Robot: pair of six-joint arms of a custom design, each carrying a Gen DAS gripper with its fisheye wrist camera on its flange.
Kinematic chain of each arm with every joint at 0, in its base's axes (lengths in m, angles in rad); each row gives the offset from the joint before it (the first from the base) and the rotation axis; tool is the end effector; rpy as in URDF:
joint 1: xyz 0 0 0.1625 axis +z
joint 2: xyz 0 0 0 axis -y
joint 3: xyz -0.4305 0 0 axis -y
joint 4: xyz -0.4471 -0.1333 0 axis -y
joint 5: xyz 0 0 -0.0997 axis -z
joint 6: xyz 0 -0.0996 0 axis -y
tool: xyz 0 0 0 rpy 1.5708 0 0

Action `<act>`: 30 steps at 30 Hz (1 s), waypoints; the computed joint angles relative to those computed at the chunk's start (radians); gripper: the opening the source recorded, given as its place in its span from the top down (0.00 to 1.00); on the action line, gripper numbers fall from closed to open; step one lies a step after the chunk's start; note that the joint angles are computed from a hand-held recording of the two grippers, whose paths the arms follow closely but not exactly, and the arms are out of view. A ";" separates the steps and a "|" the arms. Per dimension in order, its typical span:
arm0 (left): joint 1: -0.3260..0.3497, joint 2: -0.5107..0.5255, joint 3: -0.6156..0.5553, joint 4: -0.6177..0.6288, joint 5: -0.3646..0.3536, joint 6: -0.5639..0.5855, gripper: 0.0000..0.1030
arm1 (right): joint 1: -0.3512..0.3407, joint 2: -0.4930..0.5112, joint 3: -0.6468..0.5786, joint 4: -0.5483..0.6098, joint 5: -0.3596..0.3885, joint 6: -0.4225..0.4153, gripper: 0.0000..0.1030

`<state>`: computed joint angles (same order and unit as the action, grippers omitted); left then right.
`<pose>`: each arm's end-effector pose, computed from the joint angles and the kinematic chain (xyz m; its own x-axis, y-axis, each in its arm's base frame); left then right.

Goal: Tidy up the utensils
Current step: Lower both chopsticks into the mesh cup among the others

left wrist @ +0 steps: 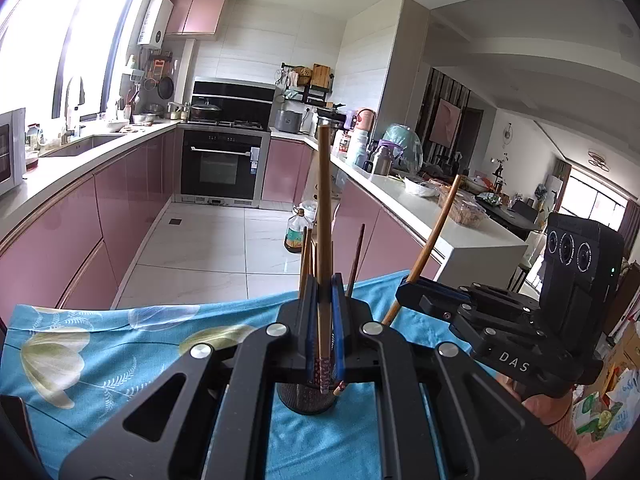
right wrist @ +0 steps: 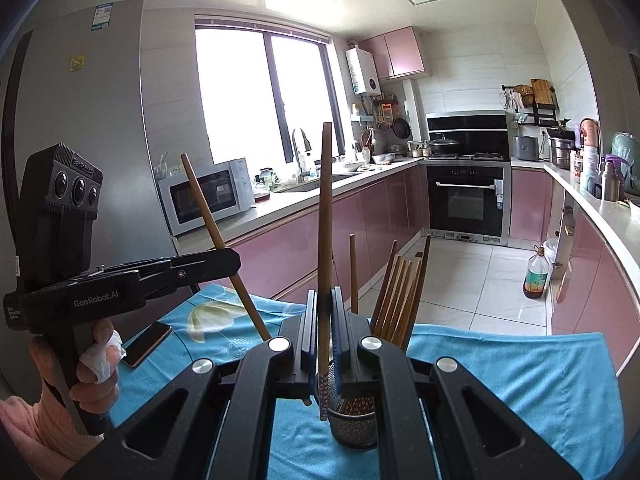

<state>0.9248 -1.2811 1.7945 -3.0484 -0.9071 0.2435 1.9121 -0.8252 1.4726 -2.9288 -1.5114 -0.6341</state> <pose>-0.2261 -0.6232 0.3927 -0.8234 0.1777 -0.5389 0.5582 0.4249 -0.7127 0.3953 -0.6970 0.1988 -0.5970 -0.7217 0.3502 -0.7540 0.3558 -0.5521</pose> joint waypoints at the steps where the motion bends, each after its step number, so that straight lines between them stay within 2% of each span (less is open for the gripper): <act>1: -0.001 0.001 -0.001 -0.003 0.001 0.003 0.93 | 0.001 0.001 -0.003 -0.001 0.000 0.001 0.95; 12: 0.005 0.024 -0.019 -0.002 0.010 -0.003 0.93 | 0.007 0.016 -0.021 -0.026 -0.018 0.011 0.95; 30: 0.025 0.066 -0.069 0.037 0.008 -0.027 0.93 | 0.006 0.046 -0.054 -0.005 -0.053 0.047 0.95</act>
